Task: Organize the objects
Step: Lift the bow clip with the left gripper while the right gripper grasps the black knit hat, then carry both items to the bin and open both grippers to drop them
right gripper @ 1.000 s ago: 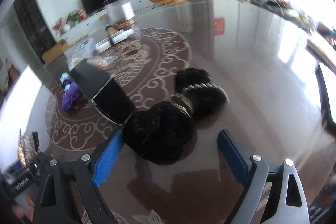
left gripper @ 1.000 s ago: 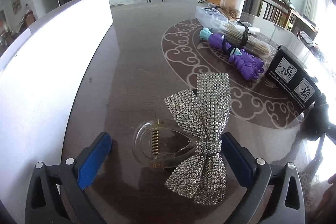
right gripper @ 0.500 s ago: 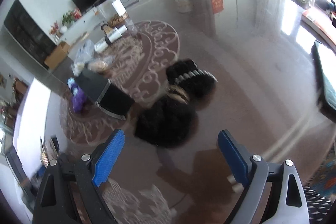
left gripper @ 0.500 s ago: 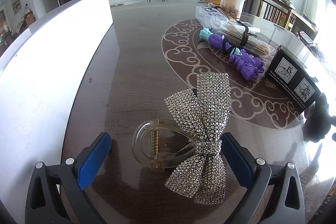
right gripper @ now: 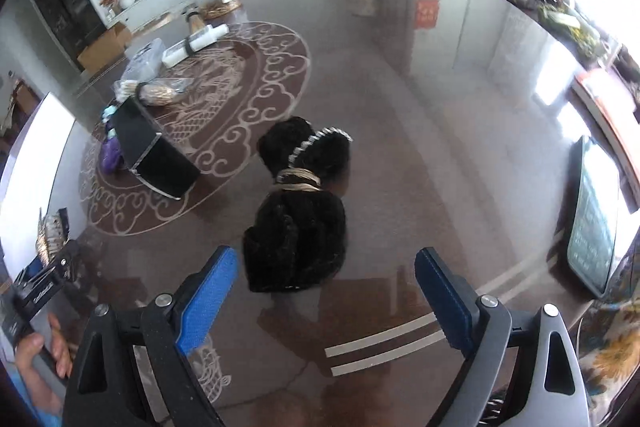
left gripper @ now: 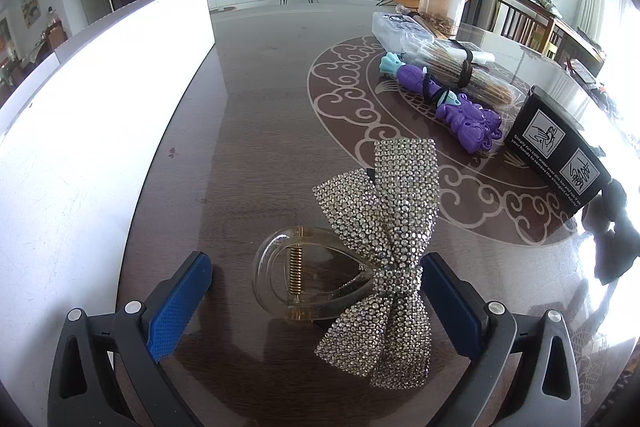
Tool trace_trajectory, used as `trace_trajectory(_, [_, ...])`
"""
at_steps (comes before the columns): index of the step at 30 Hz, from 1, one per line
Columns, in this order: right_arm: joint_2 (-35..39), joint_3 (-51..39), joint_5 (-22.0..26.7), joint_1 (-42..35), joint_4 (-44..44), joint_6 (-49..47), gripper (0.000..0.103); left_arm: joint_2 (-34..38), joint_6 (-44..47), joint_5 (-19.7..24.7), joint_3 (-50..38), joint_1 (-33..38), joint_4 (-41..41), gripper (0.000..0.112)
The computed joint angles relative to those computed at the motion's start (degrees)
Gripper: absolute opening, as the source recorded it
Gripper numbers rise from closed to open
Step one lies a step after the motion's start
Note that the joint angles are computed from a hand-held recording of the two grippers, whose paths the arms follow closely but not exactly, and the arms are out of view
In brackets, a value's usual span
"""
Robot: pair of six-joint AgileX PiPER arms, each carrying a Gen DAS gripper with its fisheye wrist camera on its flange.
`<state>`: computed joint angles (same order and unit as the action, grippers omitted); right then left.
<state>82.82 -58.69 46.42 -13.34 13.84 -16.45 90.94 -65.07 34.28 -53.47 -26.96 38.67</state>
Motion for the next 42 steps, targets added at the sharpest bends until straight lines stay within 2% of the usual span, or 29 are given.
trace_trajectory(3, [3.03,-3.14,0.53,3.57,-2.12,1.36,0.091,-0.03,7.57,0.05,-0.88,1.18,-5.47,0.103])
trace_trajectory(6, [7.94,-5.85,-1.45,8.55,-8.27,5.93,0.089,-1.09,9.86,-1.64,-0.27,2.78,-8.22,0.102])
trace_trajectory(7, [9.16,-6.27,-2.20,9.58,-9.63,6.62,0.064,-1.66,8.90,-2.11,0.20,2.82,-7.06,0.083])
trace_trajectory(8, [9.93,-6.41,-2.66,10.22,-10.84,7.30,0.048,-2.11,7.63,-2.55,0.68,2.64,-5.18,0.053])
trace_trajectory(9, [9.27,-5.58,-3.86,9.86,-10.26,7.18,0.034,-2.73,8.22,-3.18,1.04,2.82,-4.78,0.050])
trace_trajectory(11, [7.53,-5.08,-2.69,7.78,-5.46,5.32,0.033,-4.47,10.78,-5.42,2.27,4.27,-7.48,0.050])
trace_trajectory(14, [2.65,-3.25,-0.81,6.49,-1.54,2.35,0.033,-8.73,8.35,-5.87,4.85,3.10,-6.20,0.050])
trace_trajectory(17, [-0.99,-3.16,2.75,6.52,2.62,0.09,0.033,-14.35,12.49,-5.64,6.33,1.53,-12.50,0.050])
trace_trajectory(20, [-3.36,-5.03,5.68,10.28,4.80,1.05,0.033,-21.42,19.01,-2.50,5.79,0.44,-20.19,0.050])
trace_trajectory(23, [-5.59,-7.74,7.27,17.87,6.81,4.18,0.033,-28.54,25.73,2.38,4.37,2.39,-25.42,0.050])
trace_trajectory(25, [-5.87,-11.21,8.21,24.49,8.15,6.78,0.033,-33.99,37.05,6.72,2.44,9.51,-33.83,0.050])
trace_trajectory(26, [-5.58,-13.49,8.38,28.62,8.34,8.54,0.033,-36.66,42.78,9.50,1.24,14.91,-38.40,0.050])
trace_trajectory(29, [-2.07,-21.46,7.96,41.91,7.79,13.17,0.033,-41.47,58.27,17.61,-1.58,32.10,-45.02,0.050])
trace_trajectory(32, [5.11,-31.42,8.36,52.62,8.84,15.21,0.033,-42.12,67.08,20.97,-2.48,49.29,-46.97,0.050])
trace_trajectory(33, [8.20,-35.22,8.93,55.74,9.15,15.63,0.033,-41.51,69.20,20.06,-1.73,55.02,-46.68,0.050])
trace_trajectory(36, [16.04,-44.05,11.01,62.92,7.04,17.29,0.033,-37.26,83.52,22.21,-0.97,72.14,-54.06,0.050])
trace_trajectory(37, [18.68,-46.64,11.65,64.84,6.27,17.55,0.033,-35.58,86.28,22.57,-0.48,75.51,-55.13,0.051])
trace_trajectory(39, [24.32,-51.66,13.73,67.62,5.97,17.70,0.039,-32.30,84.91,22.02,0.46,75.82,-50.94,0.052])
trace_trajectory(42, [32.09,-58.28,18.22,70.09,4.98,19.15,0.070,-30.06,80.51,20.96,2.64,74.17,-44.74,0.068])
